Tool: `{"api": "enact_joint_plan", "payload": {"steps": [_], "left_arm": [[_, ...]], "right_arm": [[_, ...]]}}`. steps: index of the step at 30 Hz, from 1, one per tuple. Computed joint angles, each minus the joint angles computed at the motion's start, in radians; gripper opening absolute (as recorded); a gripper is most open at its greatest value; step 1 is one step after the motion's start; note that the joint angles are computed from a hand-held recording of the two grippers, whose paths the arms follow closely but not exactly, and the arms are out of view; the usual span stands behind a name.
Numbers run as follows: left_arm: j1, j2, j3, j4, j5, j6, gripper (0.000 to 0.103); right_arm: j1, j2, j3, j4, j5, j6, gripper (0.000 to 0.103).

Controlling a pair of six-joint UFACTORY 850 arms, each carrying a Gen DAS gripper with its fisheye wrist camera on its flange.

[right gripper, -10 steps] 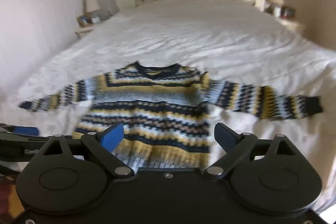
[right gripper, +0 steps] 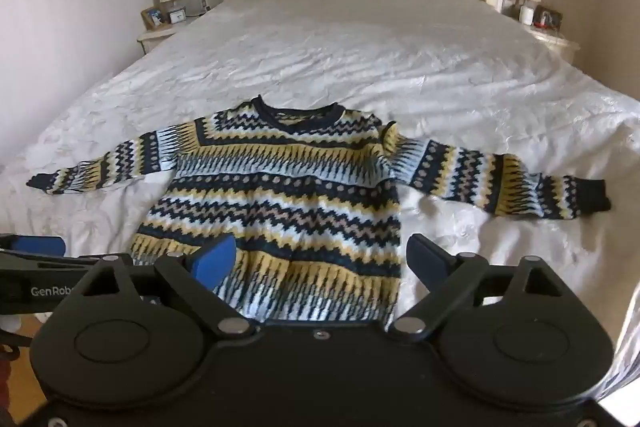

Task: Fold small clothes
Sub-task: 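Move both grippers over the patterned sweater toward its sleeves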

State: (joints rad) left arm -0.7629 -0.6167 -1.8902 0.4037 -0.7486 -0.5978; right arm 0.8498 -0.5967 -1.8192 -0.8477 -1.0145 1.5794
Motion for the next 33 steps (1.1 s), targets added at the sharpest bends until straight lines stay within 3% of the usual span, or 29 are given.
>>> {"api": "enact_joint_plan", "payload": {"steps": [7,33], "left_arm": [[0.008,-0.015,-0.023,-0.017,-0.013,0.007,0.077],[0.023,-0.041,-0.05,-0.055,-0.032,0.042,0.077]], "right_arm": [[-0.01,0.173,0.262,-0.017,0.104,0.07,0.092],[-0.035,0.157,0.248,0.016,0.149,0.066,0.092]]}}
